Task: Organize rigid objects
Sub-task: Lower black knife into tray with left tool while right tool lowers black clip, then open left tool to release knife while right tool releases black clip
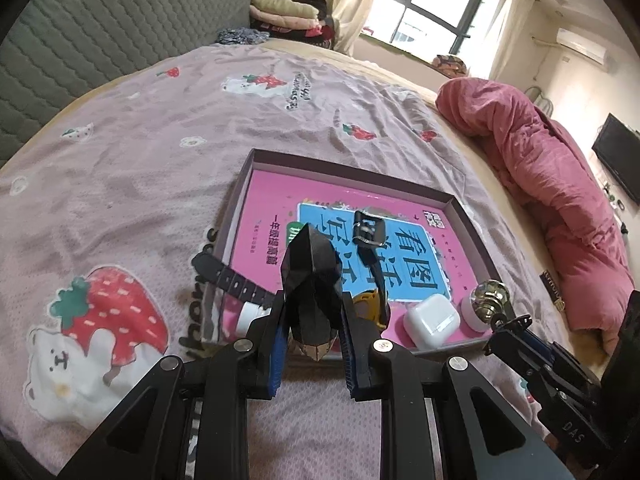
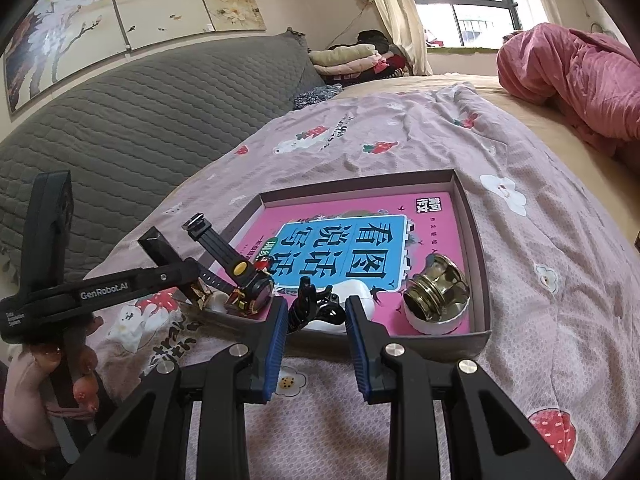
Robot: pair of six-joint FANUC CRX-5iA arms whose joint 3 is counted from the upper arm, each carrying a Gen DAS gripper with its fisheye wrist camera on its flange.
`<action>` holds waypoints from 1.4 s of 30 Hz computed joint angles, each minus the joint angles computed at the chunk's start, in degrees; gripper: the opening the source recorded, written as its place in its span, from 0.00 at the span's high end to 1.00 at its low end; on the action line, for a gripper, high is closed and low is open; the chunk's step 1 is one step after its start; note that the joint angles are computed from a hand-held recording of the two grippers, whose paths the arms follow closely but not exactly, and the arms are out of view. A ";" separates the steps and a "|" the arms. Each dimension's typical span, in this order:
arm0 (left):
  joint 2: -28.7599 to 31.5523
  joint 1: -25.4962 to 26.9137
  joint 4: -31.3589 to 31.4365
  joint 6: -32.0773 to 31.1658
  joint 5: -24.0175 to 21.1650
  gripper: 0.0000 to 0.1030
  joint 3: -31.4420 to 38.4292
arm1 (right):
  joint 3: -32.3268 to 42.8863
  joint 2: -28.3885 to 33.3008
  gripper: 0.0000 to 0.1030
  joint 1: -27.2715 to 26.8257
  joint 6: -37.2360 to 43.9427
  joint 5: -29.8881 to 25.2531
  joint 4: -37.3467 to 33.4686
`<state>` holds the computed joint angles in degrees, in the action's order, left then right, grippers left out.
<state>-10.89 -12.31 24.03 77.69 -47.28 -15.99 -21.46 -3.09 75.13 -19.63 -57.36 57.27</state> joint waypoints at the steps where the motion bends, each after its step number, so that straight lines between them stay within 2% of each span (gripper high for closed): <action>1: 0.23 -0.22 -0.20 -0.01 0.22 0.77 0.16 | 0.10 0.10 0.71 -0.06 0.11 -0.28 -0.10; 11: 3.04 -1.51 0.09 -0.90 1.39 0.77 0.95 | 1.57 1.45 0.71 -1.02 2.28 -1.86 -3.09; 19: 4.38 -2.14 0.23 -2.15 2.15 0.77 1.47 | 5.77 5.32 0.71 -0.32 9.47 -7.16 -6.15; 42: 6.19 0.23 1.76 -0.74 0.95 0.77 1.38 | 5.71 5.78 0.71 -1.18 9.07 -6.67 -6.37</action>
<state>-4.70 -12.08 25.78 76.94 -46.33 -14.61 -15.75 2.69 73.94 -10.55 -64.02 50.90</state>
